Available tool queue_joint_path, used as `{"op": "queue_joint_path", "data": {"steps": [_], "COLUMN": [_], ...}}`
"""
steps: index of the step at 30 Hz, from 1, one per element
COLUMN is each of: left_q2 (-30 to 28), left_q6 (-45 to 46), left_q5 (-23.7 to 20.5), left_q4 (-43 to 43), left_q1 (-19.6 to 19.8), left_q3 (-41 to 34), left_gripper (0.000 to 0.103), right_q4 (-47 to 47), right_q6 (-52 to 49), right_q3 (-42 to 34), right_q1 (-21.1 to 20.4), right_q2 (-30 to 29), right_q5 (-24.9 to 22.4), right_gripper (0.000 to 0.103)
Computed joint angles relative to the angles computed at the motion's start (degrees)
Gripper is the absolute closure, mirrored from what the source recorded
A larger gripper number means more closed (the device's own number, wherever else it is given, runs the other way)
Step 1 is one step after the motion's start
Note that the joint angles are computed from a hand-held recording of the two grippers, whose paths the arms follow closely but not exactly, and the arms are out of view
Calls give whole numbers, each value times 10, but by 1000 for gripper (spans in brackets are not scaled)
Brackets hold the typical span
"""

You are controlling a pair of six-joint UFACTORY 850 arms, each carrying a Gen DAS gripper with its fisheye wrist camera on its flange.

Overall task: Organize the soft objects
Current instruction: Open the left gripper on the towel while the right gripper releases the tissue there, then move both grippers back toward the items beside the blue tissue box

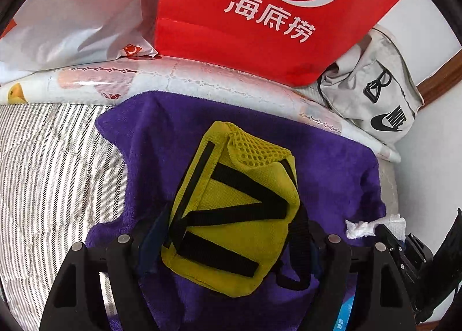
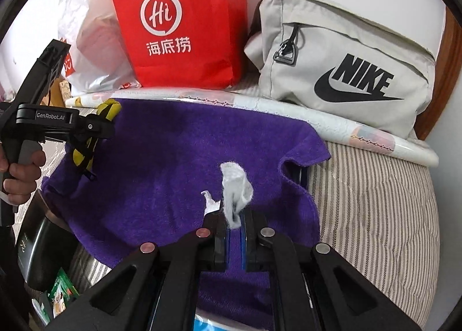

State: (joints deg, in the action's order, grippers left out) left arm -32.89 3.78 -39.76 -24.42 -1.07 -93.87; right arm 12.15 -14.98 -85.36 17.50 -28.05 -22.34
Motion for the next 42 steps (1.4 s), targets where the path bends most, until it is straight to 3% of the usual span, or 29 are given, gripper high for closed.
{"op": "queue_joint_path", "data": {"steps": [3, 4, 7, 8, 16, 19, 22, 30, 42], "left_q2": [-2, -4, -7, -5, 14, 30, 48, 87, 259], "left_q6": [-8, -13, -27, -30, -90, -97, -76, -84, -136], "left_q5": [-1, -2, -7, -13, -23, -10, 16, 32, 115], "left_q4": [11, 18, 28, 26, 80, 90, 76, 77, 141], "left_q1": [-3, -5, -10, -9, -21, -22, -20, -15, -24], "left_q3": [-2, -5, -10, -9, 2, 17, 38, 74, 249], "left_gripper": [23, 23, 21, 21, 20, 16, 5, 6, 7], "right_q4": [-3, -3, 5, 9, 21, 32, 28, 26, 40], "right_q6": [1, 1, -10, -15, -23, -34, -30, -22, -2], "right_q3": [-3, -3, -1, 7, 38, 58, 71, 99, 201], "right_q1": [0, 0, -1, 0, 0, 0, 2, 4, 20], "right_q2": [-3, -3, 1, 7, 45, 66, 82, 115, 218], "right_q5": [-4, -6, -5, 6, 22, 29, 33, 38, 56], "right_gripper": [95, 88, 53, 47, 39, 39, 38, 38, 38]}}
